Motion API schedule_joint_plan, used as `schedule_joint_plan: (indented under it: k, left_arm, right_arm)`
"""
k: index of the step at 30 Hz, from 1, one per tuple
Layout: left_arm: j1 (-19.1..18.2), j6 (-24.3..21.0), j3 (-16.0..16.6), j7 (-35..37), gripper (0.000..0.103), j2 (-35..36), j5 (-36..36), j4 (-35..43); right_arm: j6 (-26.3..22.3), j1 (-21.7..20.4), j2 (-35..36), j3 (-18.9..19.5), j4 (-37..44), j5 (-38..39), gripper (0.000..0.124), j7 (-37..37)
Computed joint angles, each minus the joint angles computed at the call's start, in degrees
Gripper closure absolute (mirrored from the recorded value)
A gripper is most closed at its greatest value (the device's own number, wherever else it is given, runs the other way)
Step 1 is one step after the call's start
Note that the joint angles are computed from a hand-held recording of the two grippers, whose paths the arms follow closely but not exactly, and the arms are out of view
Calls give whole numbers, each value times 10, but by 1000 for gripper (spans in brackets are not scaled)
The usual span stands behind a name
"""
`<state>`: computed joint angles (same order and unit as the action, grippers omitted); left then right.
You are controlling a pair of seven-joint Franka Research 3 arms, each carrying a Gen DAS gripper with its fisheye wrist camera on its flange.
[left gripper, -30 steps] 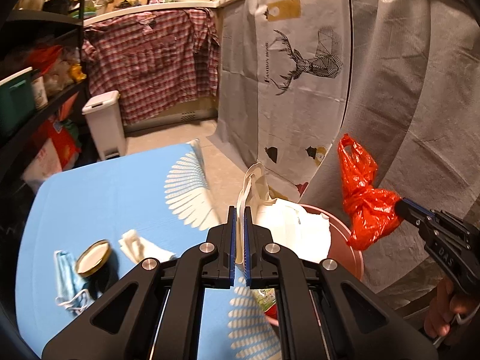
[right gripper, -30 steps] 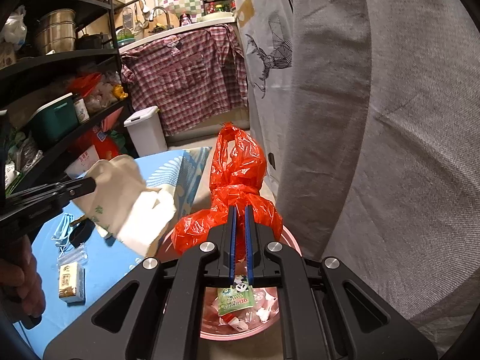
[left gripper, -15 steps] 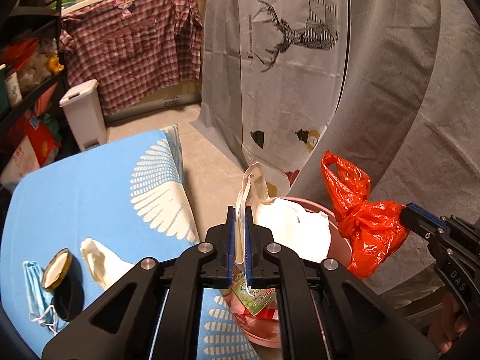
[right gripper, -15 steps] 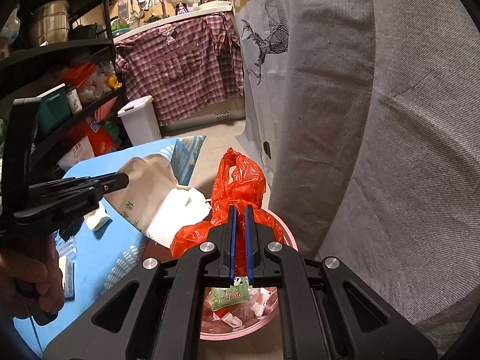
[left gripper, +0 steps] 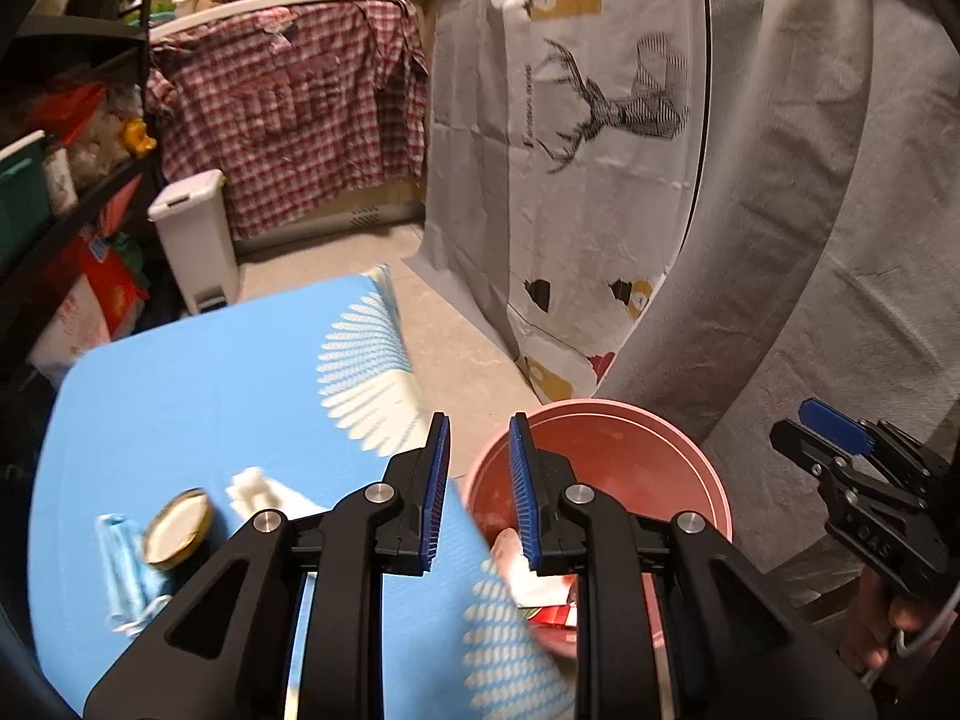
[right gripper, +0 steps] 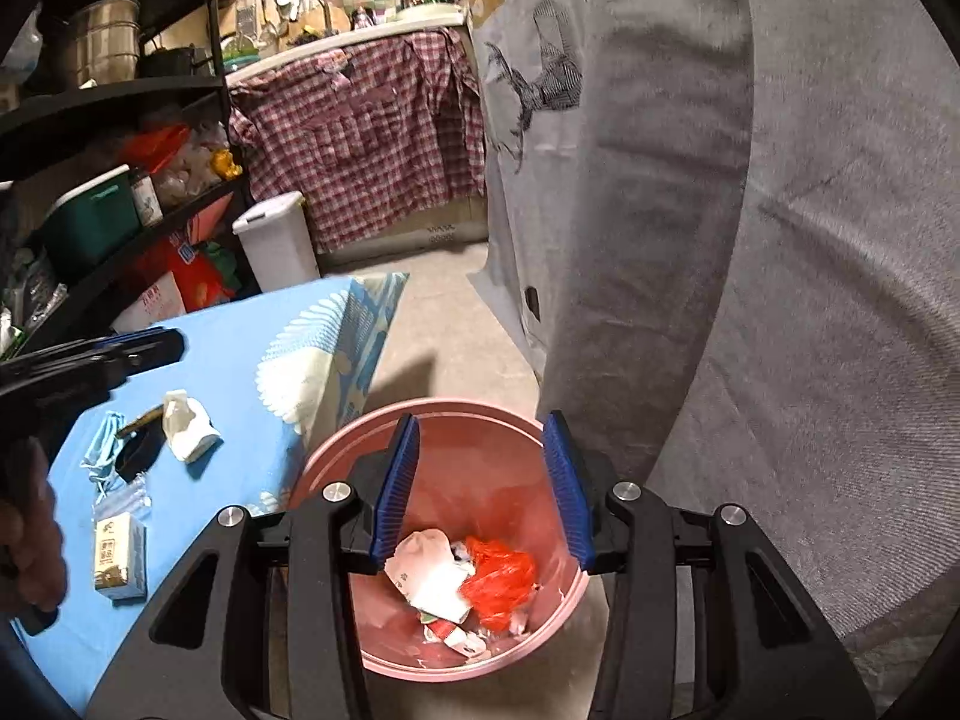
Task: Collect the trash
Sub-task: 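Open the left gripper over the bin while the right releases the red bag, then move the left gripper to the blue face mask while the right approaches the white napkin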
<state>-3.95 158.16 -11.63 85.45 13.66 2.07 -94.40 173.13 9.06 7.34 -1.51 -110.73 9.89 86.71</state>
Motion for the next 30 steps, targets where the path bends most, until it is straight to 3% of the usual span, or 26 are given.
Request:
schedule_joint_plan:
  k: [6,12,18,23,30]
  left_arm:
    - [24,16,13,32,82,-89,-32,-82]
    - [34,18,53,74,82,-175,-66,-157]
    - [43,27,86,79,82,-211,-63,-202]
    - [52,44,101,62,82,-211,-75,-227]
    - [66,43,112,72,82,-194,-97,-231]
  right_arm:
    - [35,-7,-24,30,-24,61,80,-71]
    - [50,-6,-50,65,-32,223,81,-225]
    - [45,21,-61,65,-21,365,91,-350]
    - [44,42,-55,66,-8,395,103,-384]
    - [34,59,-31,80,17,404,109,-414]
